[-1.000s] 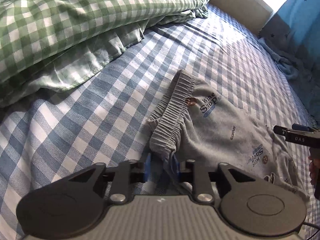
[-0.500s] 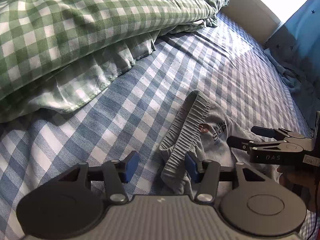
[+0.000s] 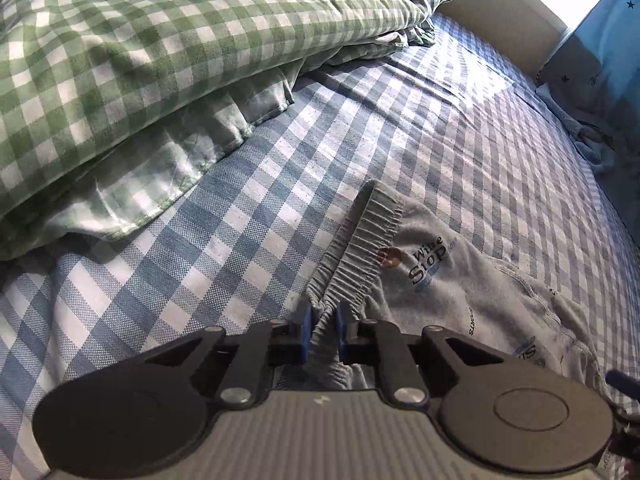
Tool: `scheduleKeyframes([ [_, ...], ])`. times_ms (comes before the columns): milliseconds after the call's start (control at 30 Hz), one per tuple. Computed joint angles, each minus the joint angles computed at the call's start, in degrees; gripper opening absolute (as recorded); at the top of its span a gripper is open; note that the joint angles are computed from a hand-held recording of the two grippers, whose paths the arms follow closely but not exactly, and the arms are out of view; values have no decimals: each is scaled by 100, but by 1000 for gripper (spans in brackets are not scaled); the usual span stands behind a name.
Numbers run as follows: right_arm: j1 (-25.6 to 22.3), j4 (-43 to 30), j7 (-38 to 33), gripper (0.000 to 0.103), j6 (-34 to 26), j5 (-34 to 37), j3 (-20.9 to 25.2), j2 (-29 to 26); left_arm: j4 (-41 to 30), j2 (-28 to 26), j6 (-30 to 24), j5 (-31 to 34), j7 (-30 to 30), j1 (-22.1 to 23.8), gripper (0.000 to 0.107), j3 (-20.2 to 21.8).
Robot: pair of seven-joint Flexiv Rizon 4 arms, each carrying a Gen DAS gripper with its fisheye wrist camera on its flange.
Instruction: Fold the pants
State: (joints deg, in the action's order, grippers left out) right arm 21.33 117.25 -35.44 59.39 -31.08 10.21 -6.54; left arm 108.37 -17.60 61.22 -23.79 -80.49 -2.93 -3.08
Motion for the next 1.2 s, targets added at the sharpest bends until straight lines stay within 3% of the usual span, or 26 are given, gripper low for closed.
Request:
scheduleKeyframes([
  [133, 88, 494, 459, 97, -866, -266, 227, 574, -108, 90, -4, 529, -282, -186, 11, 147],
  [233, 123, 642, 488, 97, -1242, -205, 351, 681, -179, 210, -46, 720, -314, -239, 11, 138],
  [433, -32, 941, 837, 97, -799, -440, 353, 994, -196, 594, 43, 772, 105, -383, 10, -26],
  [600, -243, 1242, 720, 97, -633, -440, 404, 1465, -110, 948, 244, 733, 646, -724, 10, -242],
  [767, -424, 1754, 371, 97, -865, 19, 533, 2283, -46, 1197, 217, 669, 1007, -1205, 10, -467],
  [967, -581, 2316, -126, 97, -1697, 787, 675, 3578, 98, 1374, 69, 230, 1586, -1813, 10, -759],
  [1200, -879, 2771, -753, 97, -2708, 1417, 629, 4907, 139, 1153, -121, 431, 1345, -2424, 10, -978],
])
